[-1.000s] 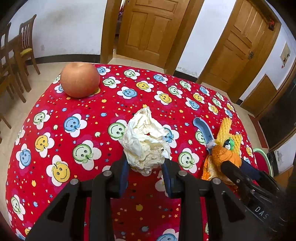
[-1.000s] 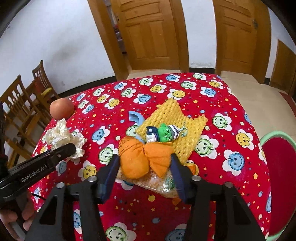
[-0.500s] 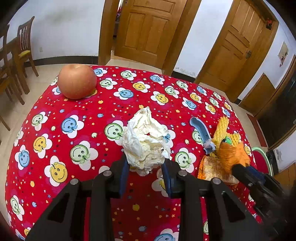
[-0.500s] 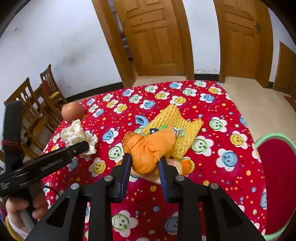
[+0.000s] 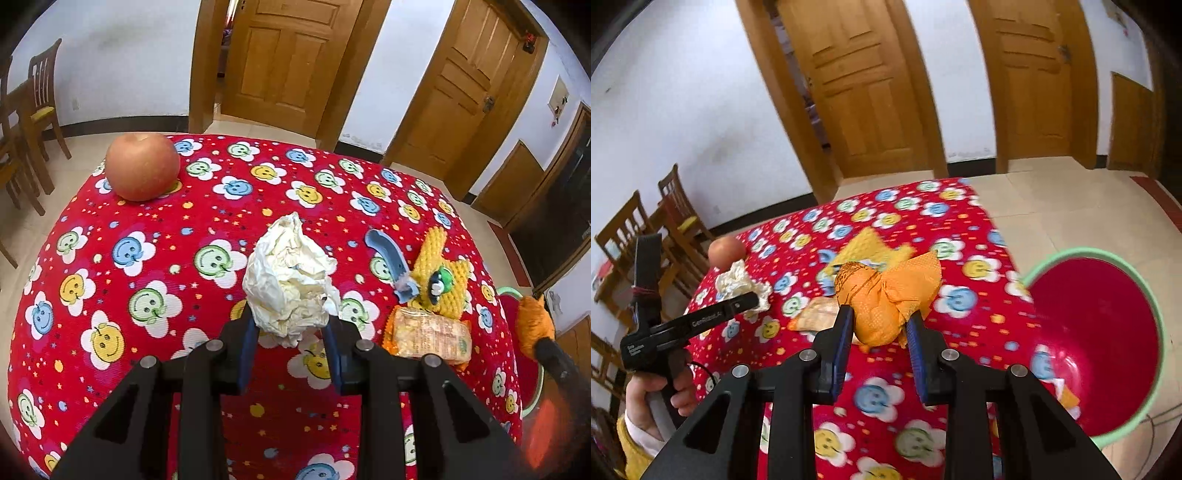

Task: Collect trash
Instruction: 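Carry the orange cloth over the bin and open the right tool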

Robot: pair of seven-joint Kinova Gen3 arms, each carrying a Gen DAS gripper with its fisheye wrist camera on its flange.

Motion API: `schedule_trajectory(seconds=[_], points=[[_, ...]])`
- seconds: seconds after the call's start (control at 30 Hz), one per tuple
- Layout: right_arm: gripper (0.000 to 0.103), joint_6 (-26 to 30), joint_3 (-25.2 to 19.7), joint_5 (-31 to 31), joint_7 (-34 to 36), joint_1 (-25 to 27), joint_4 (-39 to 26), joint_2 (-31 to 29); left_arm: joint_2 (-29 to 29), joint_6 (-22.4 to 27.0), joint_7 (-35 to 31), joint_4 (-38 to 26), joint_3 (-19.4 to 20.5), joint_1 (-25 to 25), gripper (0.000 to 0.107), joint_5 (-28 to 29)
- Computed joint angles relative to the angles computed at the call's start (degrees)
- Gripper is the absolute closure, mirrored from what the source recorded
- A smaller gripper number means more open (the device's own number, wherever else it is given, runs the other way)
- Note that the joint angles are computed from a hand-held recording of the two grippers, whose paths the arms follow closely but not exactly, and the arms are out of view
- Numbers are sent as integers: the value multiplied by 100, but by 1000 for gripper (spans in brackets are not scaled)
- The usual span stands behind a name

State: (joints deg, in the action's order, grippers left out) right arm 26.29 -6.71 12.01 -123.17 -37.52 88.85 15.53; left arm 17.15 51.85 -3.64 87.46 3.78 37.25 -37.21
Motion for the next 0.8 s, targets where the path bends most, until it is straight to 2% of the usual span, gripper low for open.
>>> schedule_trajectory(seconds=[0.2, 0.5, 0.8], points=[[74, -166, 256, 259, -648, 24, 539, -368, 64, 17, -120, -149, 23, 66, 75, -37], [74, -283, 232, 557, -1316, 449, 1128, -688, 262, 226, -616, -737, 68, 235, 75, 125], [74, -481, 139, 292, -1335, 929, 1508, -769, 386, 291, -1073, -1204, 104, 463, 75, 440]])
